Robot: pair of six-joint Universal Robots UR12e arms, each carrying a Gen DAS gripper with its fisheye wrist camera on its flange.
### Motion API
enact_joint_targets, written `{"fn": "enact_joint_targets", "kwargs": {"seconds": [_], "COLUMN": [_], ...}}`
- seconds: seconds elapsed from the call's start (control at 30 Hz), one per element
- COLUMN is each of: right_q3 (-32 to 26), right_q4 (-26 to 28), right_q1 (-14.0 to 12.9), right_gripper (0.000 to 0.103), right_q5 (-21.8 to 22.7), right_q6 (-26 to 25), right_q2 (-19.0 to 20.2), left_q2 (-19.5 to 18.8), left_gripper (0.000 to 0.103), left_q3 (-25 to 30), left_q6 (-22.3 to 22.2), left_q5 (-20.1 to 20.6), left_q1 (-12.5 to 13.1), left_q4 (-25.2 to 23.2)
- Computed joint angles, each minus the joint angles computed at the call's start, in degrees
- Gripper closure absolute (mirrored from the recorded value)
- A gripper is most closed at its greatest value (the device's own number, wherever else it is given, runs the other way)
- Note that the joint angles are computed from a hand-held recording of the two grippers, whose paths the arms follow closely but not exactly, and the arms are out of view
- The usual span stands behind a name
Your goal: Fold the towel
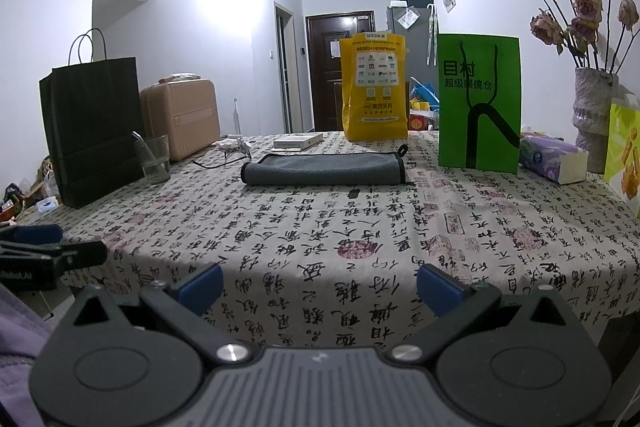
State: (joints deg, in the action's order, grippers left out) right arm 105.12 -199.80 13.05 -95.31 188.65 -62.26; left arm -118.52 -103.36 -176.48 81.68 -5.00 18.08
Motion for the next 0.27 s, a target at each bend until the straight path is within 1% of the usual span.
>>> {"fn": "enact_joint_targets", "kwargs": {"seconds": [0.2,0.27], "right_q3": [-0.01,-0.02], "right_q4": [0.03,0.04], "right_q1": [0.00,-0.01], "right_gripper": [0.000,0.000], "right_q5": [0.00,0.01], "right_q6": [0.00,0.00], "right_q2": [0.00,0.00], "left_q2": [-0.04,-0.14], "left_gripper": [0.000,0.000], "left_q3": [0.02,0.02], "left_q6": [0.05,-0.40], "left_q5": [-0.11,0.49], "left_q1": [-0.03,-0.19], "left_q4": [0.08,0.51]}}
